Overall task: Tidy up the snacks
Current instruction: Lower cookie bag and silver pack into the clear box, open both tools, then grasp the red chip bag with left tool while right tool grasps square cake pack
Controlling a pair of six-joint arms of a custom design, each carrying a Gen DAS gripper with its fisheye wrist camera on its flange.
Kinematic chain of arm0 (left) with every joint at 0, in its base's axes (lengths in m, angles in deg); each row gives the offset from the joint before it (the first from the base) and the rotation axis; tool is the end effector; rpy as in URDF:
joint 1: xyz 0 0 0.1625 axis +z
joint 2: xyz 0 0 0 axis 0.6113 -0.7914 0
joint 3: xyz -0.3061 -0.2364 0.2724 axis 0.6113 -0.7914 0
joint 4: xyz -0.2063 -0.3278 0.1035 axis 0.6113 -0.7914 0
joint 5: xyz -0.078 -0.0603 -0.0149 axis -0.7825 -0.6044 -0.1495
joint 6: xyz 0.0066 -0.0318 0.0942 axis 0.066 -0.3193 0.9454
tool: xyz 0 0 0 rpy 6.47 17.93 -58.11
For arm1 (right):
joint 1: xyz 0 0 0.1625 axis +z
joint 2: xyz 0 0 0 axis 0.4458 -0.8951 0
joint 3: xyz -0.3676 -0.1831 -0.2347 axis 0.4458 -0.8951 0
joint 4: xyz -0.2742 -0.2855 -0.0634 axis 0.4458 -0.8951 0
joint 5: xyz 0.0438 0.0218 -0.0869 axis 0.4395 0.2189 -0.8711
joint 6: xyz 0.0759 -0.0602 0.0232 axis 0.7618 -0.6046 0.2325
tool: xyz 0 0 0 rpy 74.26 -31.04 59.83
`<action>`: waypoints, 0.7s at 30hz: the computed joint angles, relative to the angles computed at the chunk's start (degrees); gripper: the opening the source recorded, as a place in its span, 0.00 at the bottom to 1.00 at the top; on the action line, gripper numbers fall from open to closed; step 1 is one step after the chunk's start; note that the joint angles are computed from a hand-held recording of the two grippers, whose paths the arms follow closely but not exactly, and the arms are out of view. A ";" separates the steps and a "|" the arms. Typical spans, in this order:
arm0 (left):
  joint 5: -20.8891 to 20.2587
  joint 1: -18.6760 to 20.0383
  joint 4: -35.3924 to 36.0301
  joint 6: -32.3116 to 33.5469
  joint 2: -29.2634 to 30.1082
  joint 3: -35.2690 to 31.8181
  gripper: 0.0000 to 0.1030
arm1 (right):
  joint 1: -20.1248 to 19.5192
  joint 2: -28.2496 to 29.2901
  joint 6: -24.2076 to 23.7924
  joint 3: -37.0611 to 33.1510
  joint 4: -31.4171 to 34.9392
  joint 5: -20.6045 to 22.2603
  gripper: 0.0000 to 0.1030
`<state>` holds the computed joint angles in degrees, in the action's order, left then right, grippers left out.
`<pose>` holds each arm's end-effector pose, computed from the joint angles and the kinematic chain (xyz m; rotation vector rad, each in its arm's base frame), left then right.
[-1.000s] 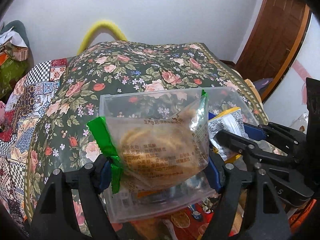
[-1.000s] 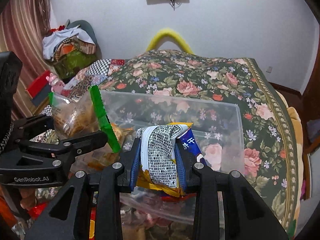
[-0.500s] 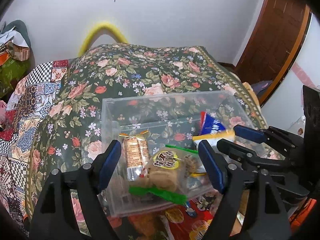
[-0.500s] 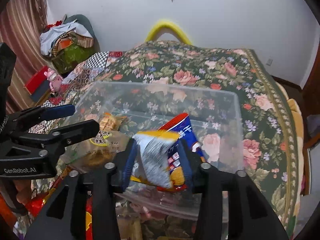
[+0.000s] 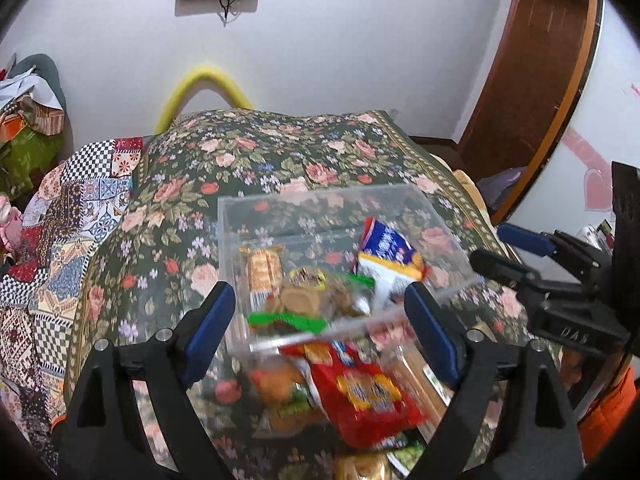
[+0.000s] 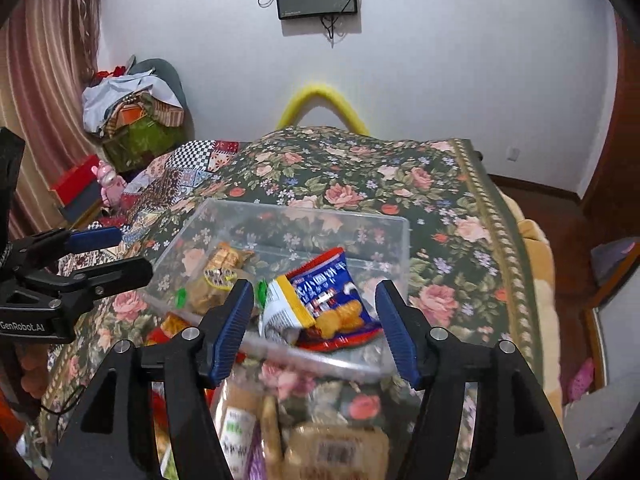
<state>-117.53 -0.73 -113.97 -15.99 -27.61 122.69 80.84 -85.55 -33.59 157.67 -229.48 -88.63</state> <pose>-0.1952 -0.4025 0.1608 0.5342 2.4466 -0.8294 0.2191 -0.4064 0.1709 0.7750 -2.3926 0.8024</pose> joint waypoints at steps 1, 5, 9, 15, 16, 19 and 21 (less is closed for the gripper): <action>-0.37 -0.38 0.49 -0.88 -0.26 0.54 0.85 | -0.01 -0.36 0.03 0.57 -0.34 -0.13 0.61; -1.38 -1.69 1.58 -3.86 -0.09 2.66 0.85 | -0.68 -1.61 0.34 3.46 -1.73 -0.62 0.65; -0.26 -3.00 1.10 -7.76 1.24 5.08 0.85 | -2.41 -2.53 1.13 6.36 -1.73 -0.54 0.66; -1.06 -3.14 -0.71 -11.66 3.12 7.21 0.78 | -5.17 -1.99 2.04 10.01 -3.15 -0.78 0.71; -1.13 -3.15 -0.61 -12.09 3.45 7.32 0.75 | -5.59 -1.82 2.26 10.49 -3.35 -0.65 0.72; -1.84 -2.77 -1.48 -12.36 4.53 7.37 0.69 | -6.87 -0.89 2.66 11.97 -4.83 -0.17 0.73; -2.17 -2.45 -2.27 -12.45 5.52 7.24 0.64 | -7.67 -0.29 2.93 12.64 -5.80 0.44 0.73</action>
<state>-119.70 -3.18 -116.24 -28.44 -22.09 129.93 73.17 -85.84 -30.66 170.31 -235.28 -88.20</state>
